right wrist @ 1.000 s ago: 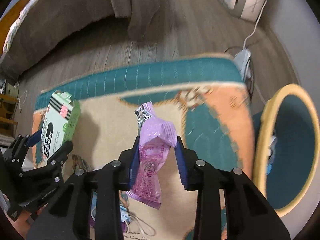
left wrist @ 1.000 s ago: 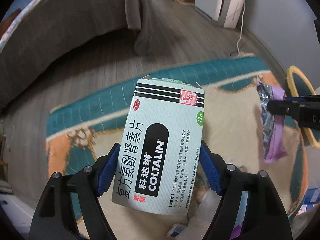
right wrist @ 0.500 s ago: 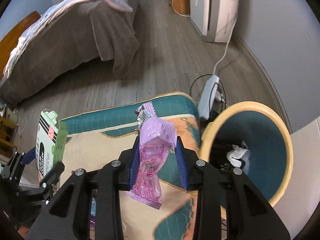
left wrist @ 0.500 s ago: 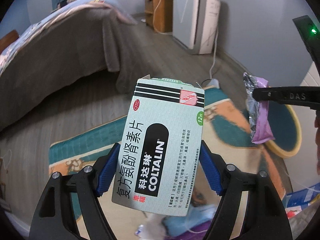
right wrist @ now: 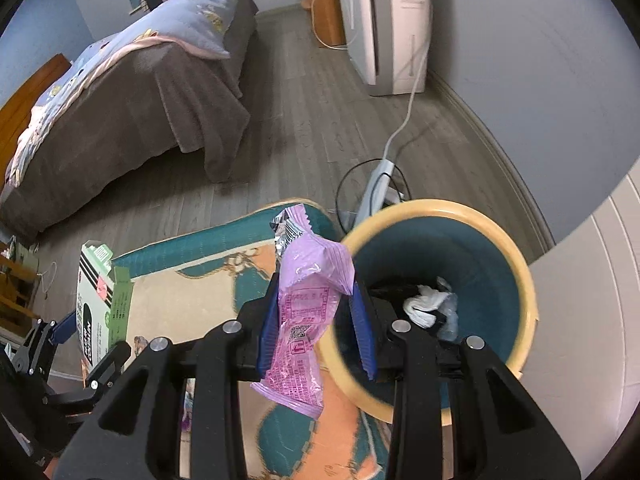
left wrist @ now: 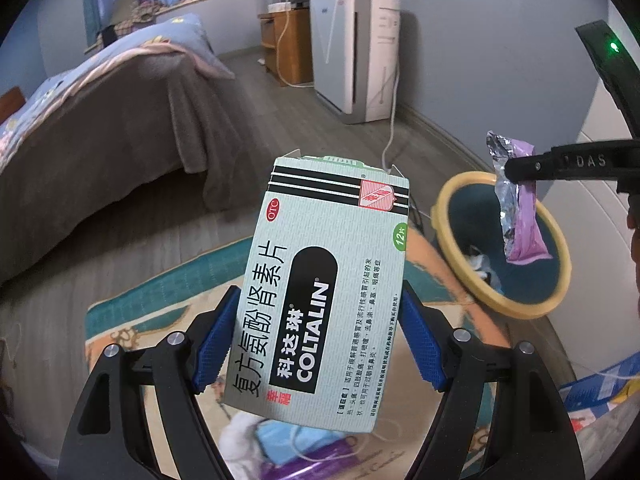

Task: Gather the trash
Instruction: 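Carry the box and pink wrapper over the bin and release both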

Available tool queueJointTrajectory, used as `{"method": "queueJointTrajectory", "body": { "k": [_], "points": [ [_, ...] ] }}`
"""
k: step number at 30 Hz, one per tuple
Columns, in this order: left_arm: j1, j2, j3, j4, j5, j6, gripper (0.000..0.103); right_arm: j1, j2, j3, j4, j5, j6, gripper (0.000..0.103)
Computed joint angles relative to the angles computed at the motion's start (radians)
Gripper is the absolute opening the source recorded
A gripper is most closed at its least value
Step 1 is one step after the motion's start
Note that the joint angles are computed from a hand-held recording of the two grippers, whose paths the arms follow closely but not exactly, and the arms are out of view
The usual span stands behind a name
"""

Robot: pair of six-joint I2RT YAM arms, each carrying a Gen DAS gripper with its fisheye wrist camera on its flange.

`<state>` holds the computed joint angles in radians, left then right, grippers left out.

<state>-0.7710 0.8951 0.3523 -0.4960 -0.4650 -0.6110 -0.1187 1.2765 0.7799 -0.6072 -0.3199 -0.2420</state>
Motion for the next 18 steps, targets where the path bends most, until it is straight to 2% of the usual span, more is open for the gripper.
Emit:
{"method": "queueJointTrajectory", "body": {
  "k": [5,11,15,18],
  "points": [
    [-0.161,0.1,0.06,-0.036,-0.07,-0.105,0.077,-0.108,0.025,0.03,-0.023,-0.035,-0.06,0.033],
    [-0.273,0.194,0.145,-0.036,-0.086,-0.178,0.077,-0.197,0.093,0.051,-0.028,-0.066,-0.098,0.033],
    [-0.295,0.287,0.195,0.026,-0.061,-0.192,0.077,-0.239,0.132,0.065,-0.022,-0.073,-0.117,0.033],
    [-0.272,0.379,0.236,0.097,-0.016,-0.16,0.077,-0.276,0.17,0.08,-0.009,-0.073,-0.125,0.033]
  ]
}}
